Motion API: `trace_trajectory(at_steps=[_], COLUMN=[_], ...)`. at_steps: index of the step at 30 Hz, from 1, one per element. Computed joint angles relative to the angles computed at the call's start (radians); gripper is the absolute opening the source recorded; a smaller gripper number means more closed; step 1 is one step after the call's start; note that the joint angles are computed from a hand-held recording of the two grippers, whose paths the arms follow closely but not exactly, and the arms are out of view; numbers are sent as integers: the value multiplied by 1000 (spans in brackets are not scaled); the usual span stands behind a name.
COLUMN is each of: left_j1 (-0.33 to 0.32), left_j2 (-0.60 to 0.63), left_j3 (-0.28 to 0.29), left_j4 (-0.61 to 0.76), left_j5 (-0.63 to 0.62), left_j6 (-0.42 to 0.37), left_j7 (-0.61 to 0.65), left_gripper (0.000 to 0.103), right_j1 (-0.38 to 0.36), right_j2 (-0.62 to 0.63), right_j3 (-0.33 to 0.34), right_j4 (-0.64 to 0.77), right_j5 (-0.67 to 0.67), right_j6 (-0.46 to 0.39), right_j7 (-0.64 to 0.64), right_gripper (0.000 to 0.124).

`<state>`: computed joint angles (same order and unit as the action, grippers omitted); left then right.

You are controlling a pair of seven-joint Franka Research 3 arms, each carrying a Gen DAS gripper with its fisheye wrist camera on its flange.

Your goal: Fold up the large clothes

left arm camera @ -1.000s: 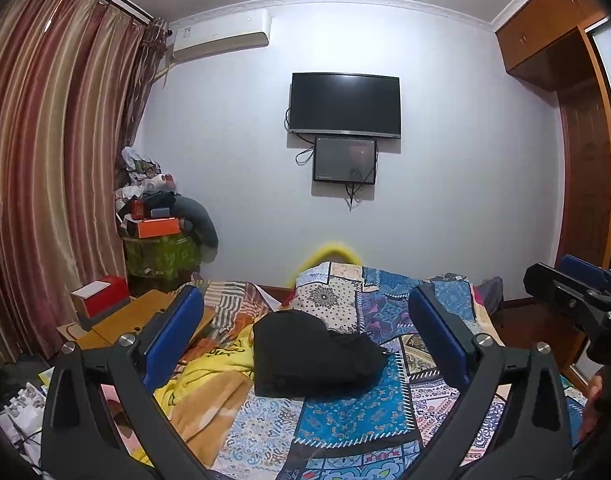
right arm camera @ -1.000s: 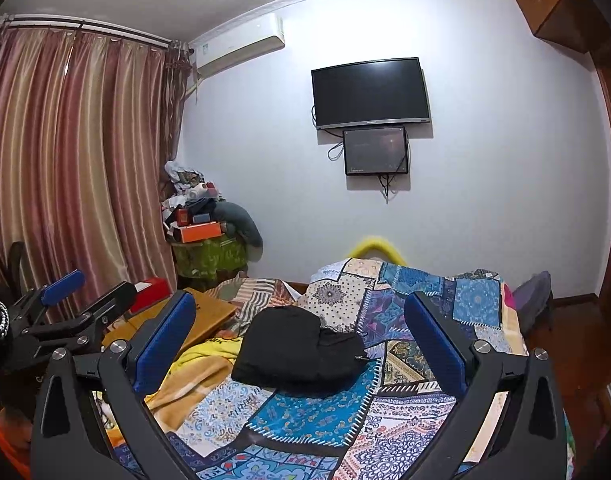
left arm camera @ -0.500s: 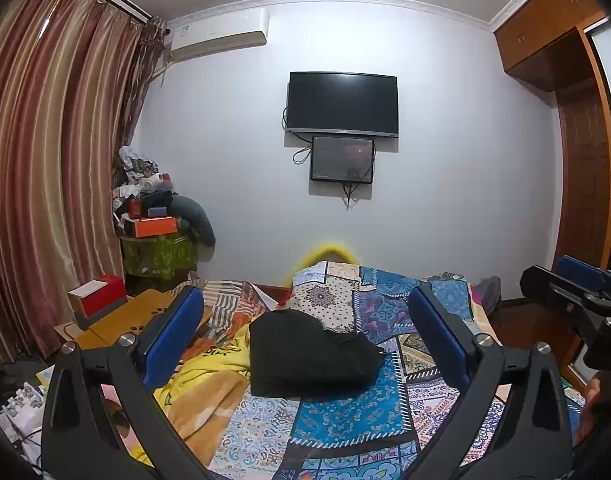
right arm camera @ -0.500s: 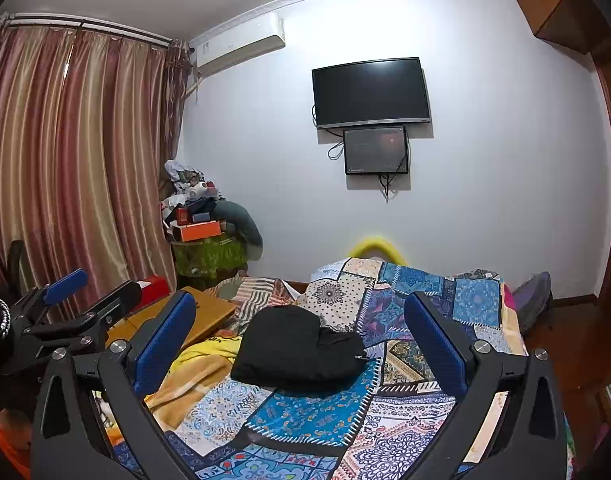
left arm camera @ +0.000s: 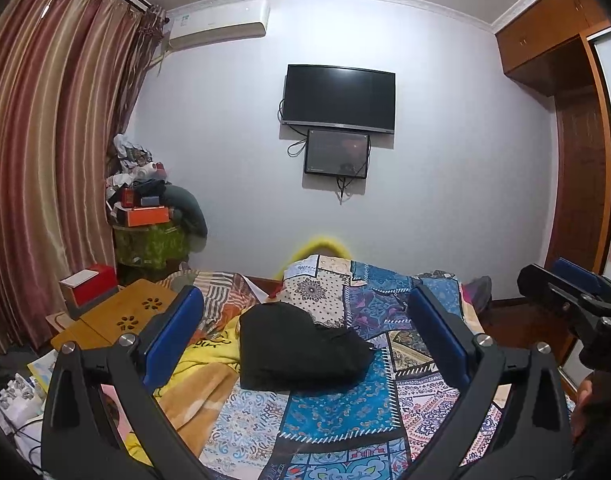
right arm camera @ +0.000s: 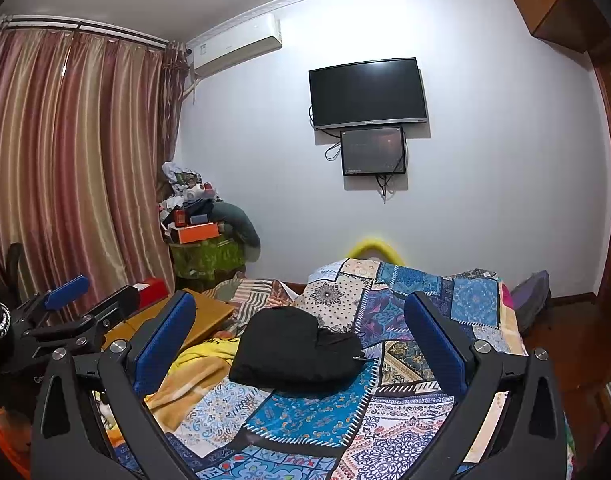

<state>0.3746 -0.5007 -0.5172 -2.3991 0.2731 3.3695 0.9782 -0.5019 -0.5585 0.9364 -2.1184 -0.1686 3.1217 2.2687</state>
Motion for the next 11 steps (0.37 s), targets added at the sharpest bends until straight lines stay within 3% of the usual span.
trace_trajectory(at_steps=[11], left_j1=[-63], left_j2=[16], left_j3=[58], left_j4=[2], left_j5=[13], left_j6=[-14], left_j7=[6], left_gripper=[103], right_j1=[9], right_j2=[6], right_j3=[-7], right_j4=[2], right_j5=[-12], right_j6=[-7], right_j7=[4], right_gripper=[103])
